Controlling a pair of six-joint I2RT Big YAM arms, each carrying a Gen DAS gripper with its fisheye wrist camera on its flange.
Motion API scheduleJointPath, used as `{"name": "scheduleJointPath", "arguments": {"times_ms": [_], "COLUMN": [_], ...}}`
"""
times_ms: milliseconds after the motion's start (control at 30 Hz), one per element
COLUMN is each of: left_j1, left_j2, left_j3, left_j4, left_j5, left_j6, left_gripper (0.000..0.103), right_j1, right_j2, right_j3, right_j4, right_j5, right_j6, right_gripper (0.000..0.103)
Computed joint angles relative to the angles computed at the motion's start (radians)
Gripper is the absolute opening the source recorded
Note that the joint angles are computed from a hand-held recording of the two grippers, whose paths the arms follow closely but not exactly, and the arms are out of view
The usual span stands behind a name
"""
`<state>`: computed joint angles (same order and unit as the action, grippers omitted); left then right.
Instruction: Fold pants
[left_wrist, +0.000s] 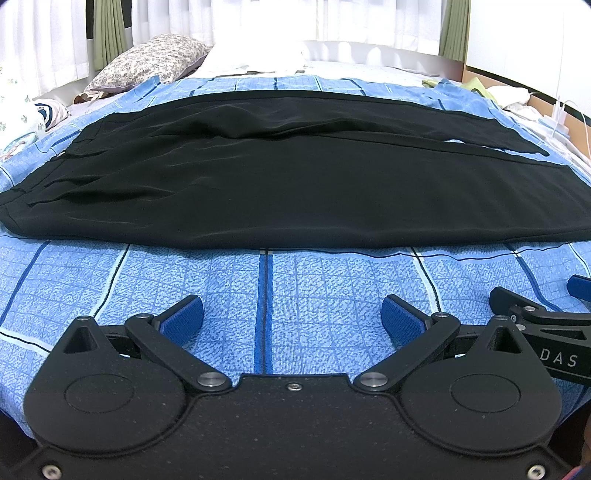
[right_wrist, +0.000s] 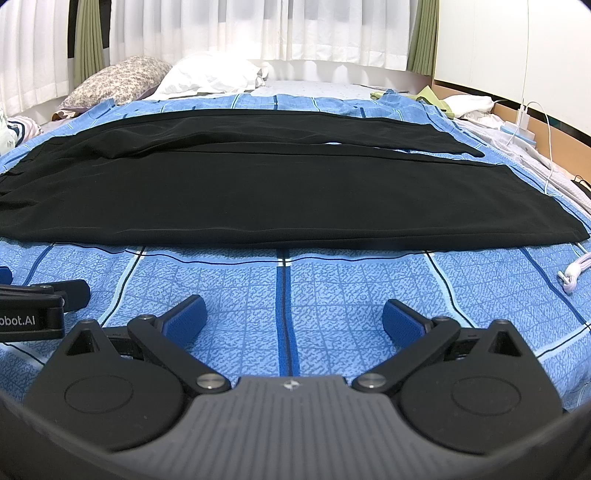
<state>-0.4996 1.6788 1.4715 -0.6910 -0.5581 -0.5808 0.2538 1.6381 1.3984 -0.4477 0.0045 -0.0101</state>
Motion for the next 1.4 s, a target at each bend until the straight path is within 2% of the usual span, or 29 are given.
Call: {"name": "scheduleJointPath", "arguments": {"times_ms": [300,400,500,567,633,733,867,1000,1133,1233,1300,1400], "left_j1": [0.011,0.011,0.003,0.017,0.04,0.089,0.191,0.315,0.403,0.459,0.479,0.489], "left_j2": [0.002,0.005,-0.006,-0.02,-0.054,-0.106,-0.152,-0.18,-0.132,-0.105,-0.086,-0.058], "left_j3": [0.005,0.009,-0.007,-0.005,-0.035,-0.078,-0.103,-0.115,-0.059,-0.036,-0.024,-0.011], "left_j4": [-0.009,0.006,0.01,-0.006,0.023,0.047,0.011,-0.022,-0.096,-0.109,-0.123,-0.138], "left_j5": [0.009,-0.001,-0.015,0.017,0.034,0.008,-0.053,-0.073,-0.1,-0.046,-0.022,-0.054], "left_j6": [0.006,-0.021,-0.027,-0.035,-0.059,-0.096,-0.146,-0.2,-0.247,-0.282,-0.304,-0.291], "left_gripper": [0.103,0.103,0.103,0.103,0.102,0.102,0.102,0.102,0.102,0.101,0.1,0.1], "right_j1": [-0.003,0.007,-0.001,-0.011,-0.023,-0.067,-0.147,-0.219,-0.277,-0.314,-0.333,-0.35], "right_j2": [0.0,-0.024,-0.029,-0.017,-0.004,0.014,0.051,0.12,0.2,0.234,0.264,0.313], "right_j3": [0.0,-0.047,-0.06,-0.019,0.016,0.054,0.122,0.231,0.346,0.393,0.435,0.504], "right_j4": [0.013,0.085,0.109,0.048,0.006,-0.02,-0.053,-0.111,-0.156,-0.164,-0.177,-0.204], "right_j5": [0.0,0.069,0.068,0.055,0.066,0.044,-0.026,-0.016,0.029,0.042,0.053,0.066], "right_j6": [0.008,0.046,0.073,0.093,0.099,0.124,0.182,0.269,0.355,0.422,0.453,0.475], "right_gripper": [0.103,0.103,0.103,0.103,0.103,0.103,0.1,0.092,0.081,0.07,0.068,0.068]}}
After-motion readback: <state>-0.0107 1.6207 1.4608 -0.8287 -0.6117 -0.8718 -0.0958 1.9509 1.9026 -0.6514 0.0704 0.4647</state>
